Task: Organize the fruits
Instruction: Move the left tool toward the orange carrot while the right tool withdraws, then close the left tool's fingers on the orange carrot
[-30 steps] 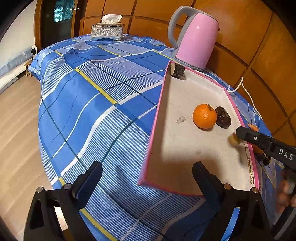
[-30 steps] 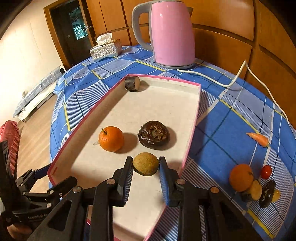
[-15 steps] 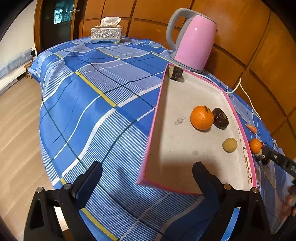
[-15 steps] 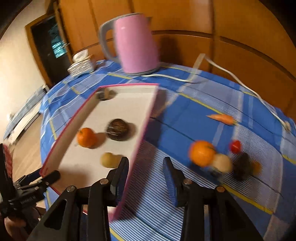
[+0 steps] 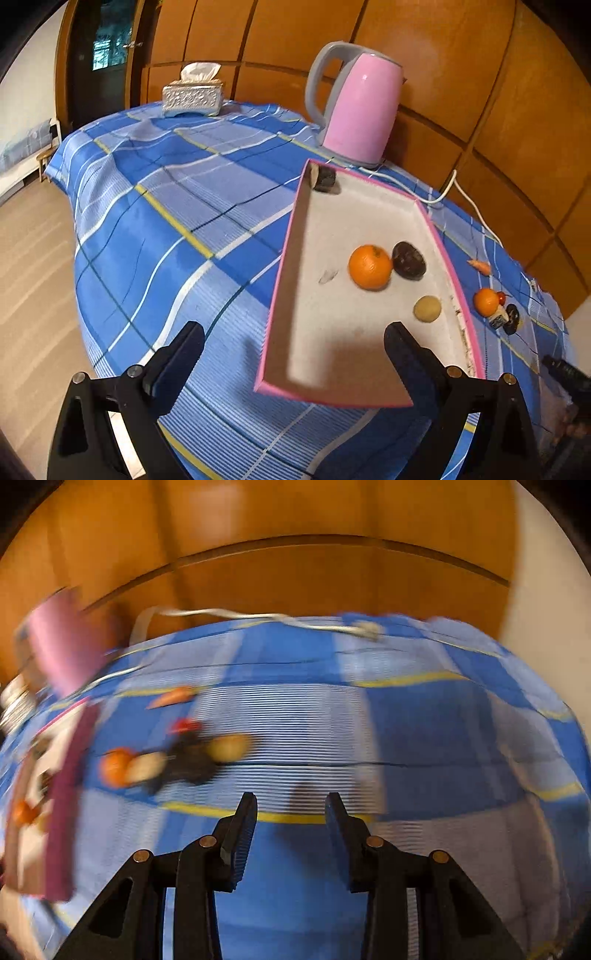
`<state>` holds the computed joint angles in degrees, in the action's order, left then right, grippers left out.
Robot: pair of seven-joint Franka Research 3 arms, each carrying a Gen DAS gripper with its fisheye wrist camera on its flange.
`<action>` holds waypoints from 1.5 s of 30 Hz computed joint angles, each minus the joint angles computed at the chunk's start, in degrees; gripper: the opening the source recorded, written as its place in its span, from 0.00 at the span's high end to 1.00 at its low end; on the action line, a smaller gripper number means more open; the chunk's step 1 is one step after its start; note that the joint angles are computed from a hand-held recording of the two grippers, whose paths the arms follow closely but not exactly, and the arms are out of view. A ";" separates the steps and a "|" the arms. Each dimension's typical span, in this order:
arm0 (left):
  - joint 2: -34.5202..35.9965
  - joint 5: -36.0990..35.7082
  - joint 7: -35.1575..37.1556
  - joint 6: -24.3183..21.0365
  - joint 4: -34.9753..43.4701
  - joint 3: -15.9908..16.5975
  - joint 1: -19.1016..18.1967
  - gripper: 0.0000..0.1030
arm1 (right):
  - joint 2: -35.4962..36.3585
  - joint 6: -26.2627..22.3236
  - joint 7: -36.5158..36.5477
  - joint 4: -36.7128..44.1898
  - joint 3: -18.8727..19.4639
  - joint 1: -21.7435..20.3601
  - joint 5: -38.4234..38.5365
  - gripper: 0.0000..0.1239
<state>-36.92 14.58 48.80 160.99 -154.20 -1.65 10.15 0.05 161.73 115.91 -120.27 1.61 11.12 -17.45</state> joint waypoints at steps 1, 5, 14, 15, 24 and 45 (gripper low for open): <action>0.25 -0.27 0.78 -0.07 0.49 0.53 -0.67 0.04 | -0.06 -1.17 6.73 0.15 -0.64 -0.61 -6.06 0.69; 2.03 -0.92 4.33 0.92 3.29 1.59 -2.86 0.05 | -0.07 -7.07 23.58 0.57 -2.23 -2.97 -18.41 0.69; 12.97 -11.14 20.50 -0.33 16.51 7.33 -13.58 0.07 | 0.49 -8.70 40.50 -0.09 -2.70 -4.58 -33.40 0.59; 14.41 -13.05 22.94 -0.87 18.30 7.77 -14.66 0.09 | 0.66 -8.78 41.17 0.03 -2.64 -4.49 -34.05 0.59; 32.96 -29.41 48.11 -11.01 40.79 7.63 -20.26 0.21 | 1.19 -7.75 42.82 0.12 -3.15 -4.21 -35.45 0.53; 71.91 -15.34 54.02 -38.88 90.32 -7.32 -12.64 0.43 | 1.20 -7.33 43.39 -0.09 -3.21 -4.19 -36.64 0.49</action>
<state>35.00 -0.75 102.82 122.11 -63.88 -8.97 -2.49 1.25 154.40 159.30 -120.35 -1.61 6.93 -54.09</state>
